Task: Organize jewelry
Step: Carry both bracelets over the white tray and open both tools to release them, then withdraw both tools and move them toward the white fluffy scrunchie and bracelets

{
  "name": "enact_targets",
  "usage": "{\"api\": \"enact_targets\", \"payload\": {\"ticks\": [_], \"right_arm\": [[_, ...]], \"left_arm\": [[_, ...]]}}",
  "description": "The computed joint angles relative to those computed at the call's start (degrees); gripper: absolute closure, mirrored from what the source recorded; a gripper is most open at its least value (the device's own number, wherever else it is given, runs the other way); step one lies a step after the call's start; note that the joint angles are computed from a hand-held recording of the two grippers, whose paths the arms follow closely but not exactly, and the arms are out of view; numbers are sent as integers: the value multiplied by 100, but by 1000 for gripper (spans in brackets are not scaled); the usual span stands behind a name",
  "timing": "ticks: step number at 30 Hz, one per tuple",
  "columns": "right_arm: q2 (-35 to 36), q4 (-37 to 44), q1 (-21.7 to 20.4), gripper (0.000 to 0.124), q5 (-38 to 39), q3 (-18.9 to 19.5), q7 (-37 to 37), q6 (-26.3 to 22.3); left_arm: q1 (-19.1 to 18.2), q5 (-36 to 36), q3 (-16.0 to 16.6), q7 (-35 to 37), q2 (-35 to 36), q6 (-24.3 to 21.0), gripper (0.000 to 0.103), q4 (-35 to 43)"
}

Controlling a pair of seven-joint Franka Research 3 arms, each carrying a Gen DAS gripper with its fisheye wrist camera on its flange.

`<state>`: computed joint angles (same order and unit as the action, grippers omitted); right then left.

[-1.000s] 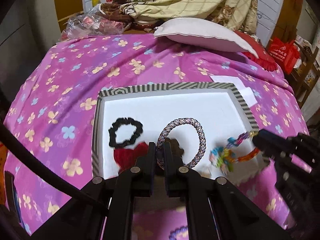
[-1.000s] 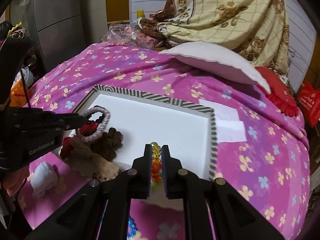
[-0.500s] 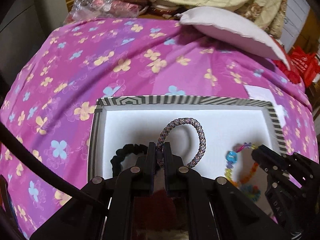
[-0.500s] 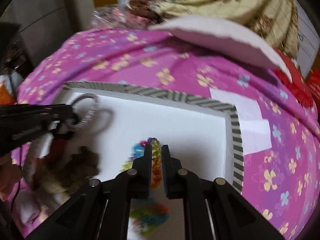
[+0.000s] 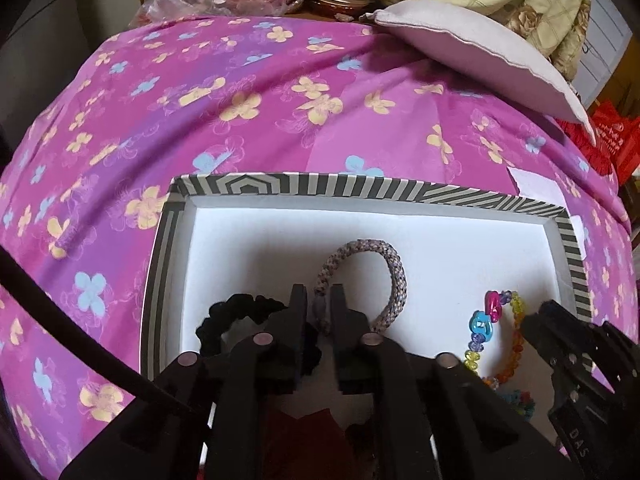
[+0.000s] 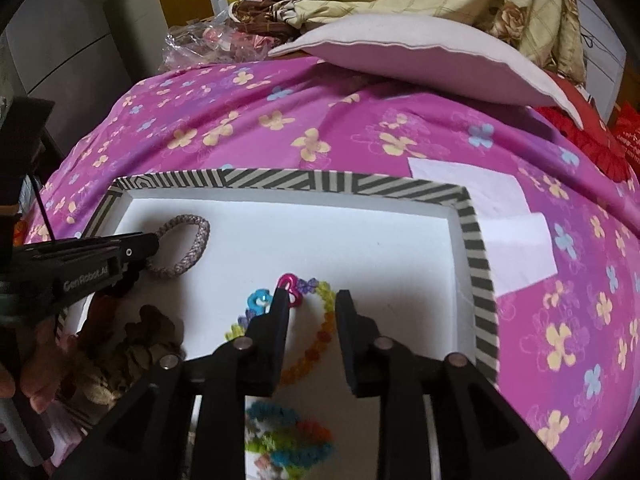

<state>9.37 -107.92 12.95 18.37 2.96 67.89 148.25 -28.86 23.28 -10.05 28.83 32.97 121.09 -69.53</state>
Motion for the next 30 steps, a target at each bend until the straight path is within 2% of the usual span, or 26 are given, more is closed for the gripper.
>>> {"api": "enact_targets", "payload": {"ticks": [2,5,10,18,20,24,30], "right_arm": [[-134,-131,-14,92,6,-9,-45,-19],[-343,-316,-48,90,149,-6,-177,-14],[-812,-720,-64,82,415,-23,-361,37],[-1699,-1525,16,78,589,-75,-492,111],[-1927,-1729,29,76,637,-93,-455,134],[-2380,-2162,59,75,737,-136,-365,214],[-2971,-2744,44,74,516,-122,-169,207]], "left_arm": [[21,-35,-23,-27,-103,62,64,-138],[16,-25,-53,-77,-284,113,62,-345],[-101,209,-74,-259,-629,1,62,-659],[-208,588,-256,-678,-1317,-115,62,-1343],[-273,738,-306,-749,-1443,-250,62,-1446],[-326,904,-443,-922,-1749,-235,62,-1814],[-468,1234,-642,-1302,-2104,-344,62,-2307]]}}
